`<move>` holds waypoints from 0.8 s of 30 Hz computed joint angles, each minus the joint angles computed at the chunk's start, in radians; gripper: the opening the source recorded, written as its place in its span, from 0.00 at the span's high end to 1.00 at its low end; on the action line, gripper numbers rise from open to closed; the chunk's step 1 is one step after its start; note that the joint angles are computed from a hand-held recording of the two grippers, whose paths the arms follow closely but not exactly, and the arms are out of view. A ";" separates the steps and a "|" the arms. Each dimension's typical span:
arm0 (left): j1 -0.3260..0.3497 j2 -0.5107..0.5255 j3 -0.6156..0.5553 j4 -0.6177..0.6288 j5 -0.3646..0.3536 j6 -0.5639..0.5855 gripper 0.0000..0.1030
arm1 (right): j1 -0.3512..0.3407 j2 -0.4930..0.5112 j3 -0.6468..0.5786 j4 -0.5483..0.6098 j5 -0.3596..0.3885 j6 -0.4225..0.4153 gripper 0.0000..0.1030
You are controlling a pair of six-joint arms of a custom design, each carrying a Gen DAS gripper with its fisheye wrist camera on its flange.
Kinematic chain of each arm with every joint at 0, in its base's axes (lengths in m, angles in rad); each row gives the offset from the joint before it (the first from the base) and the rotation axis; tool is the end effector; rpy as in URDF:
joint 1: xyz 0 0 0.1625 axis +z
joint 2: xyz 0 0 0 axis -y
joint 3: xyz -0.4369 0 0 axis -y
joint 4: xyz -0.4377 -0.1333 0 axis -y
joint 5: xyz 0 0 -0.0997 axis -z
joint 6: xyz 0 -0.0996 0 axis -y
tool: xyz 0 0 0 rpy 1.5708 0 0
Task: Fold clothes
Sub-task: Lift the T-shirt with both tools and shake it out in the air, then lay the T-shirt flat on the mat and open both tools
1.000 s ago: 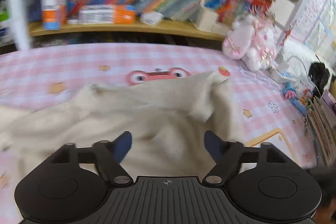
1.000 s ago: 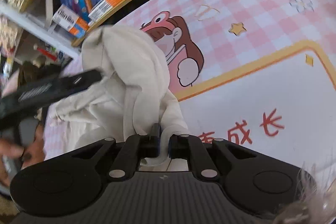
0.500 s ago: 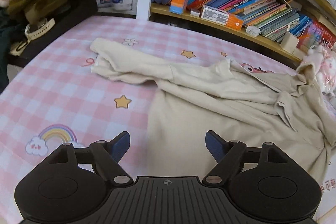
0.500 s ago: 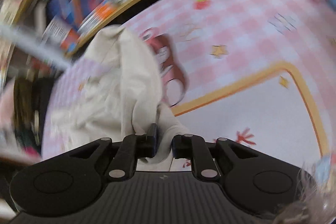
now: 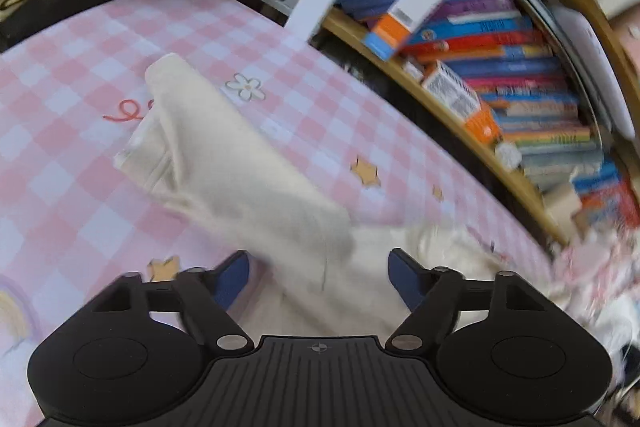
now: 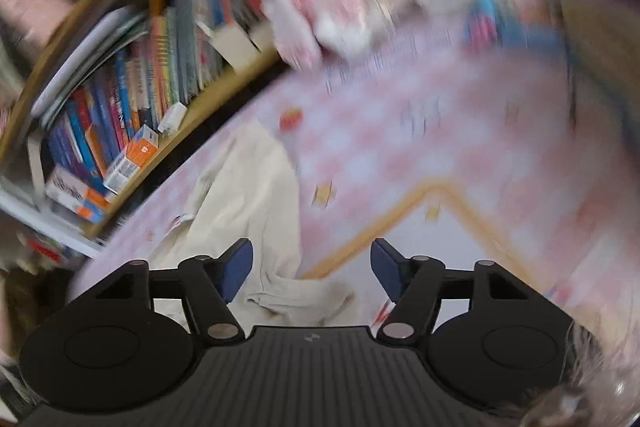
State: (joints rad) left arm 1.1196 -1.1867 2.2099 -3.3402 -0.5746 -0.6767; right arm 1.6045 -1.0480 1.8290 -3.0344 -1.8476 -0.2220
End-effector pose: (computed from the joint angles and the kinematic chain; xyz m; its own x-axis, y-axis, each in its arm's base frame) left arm -0.0235 -0.5459 0.2218 -0.7756 -0.6288 -0.0554 -0.2123 0.3425 -0.9152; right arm 0.1285 -0.6628 0.2215 -0.9377 -0.0343 0.3457 -0.2385 0.7873 -0.5686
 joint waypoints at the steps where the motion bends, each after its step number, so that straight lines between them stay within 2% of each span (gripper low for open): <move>1: 0.014 -0.007 -0.010 0.030 -0.014 -0.030 0.83 | 0.010 0.005 0.003 -0.028 -0.020 -0.066 0.37; 3: 0.038 -0.018 -0.026 0.030 -0.063 -0.052 0.90 | 0.030 0.019 0.010 -0.068 -0.046 -0.201 0.36; 7: 0.051 -0.018 -0.094 -0.054 -0.097 0.077 0.91 | 0.065 0.059 0.022 -0.120 -0.059 -0.458 0.35; 9: 0.058 -0.003 -0.155 -0.101 -0.076 0.151 0.91 | 0.084 0.089 0.018 -0.110 -0.052 -0.576 0.35; 11: 0.062 0.032 -0.223 -0.146 -0.020 0.273 0.90 | 0.101 0.124 -0.006 -0.069 -0.047 -0.669 0.36; 13: 0.076 0.050 -0.284 -0.079 0.046 0.328 0.82 | 0.121 0.172 -0.034 -0.045 -0.050 -0.724 0.37; 15: 0.079 0.036 -0.295 0.054 0.099 0.269 0.76 | 0.141 0.223 -0.064 -0.024 -0.052 -0.772 0.41; 17: 0.056 0.006 -0.226 0.050 0.100 0.269 0.71 | 0.158 0.266 -0.089 -0.011 -0.048 -0.809 0.41; 19: 0.032 -0.020 -0.158 0.039 0.102 0.274 0.56 | 0.171 0.305 -0.114 -0.001 -0.035 -0.840 0.46; 21: 0.002 -0.044 -0.087 0.043 0.114 0.267 0.48 | 0.180 0.344 -0.141 0.001 -0.019 -0.860 0.47; 22: -0.018 -0.054 -0.043 0.067 0.136 0.247 0.48 | 0.185 0.364 -0.156 0.001 -0.015 -0.868 0.47; 24: -0.067 -0.095 0.050 0.214 0.175 0.128 0.48 | 0.194 0.410 -0.193 0.006 -0.020 -0.885 0.47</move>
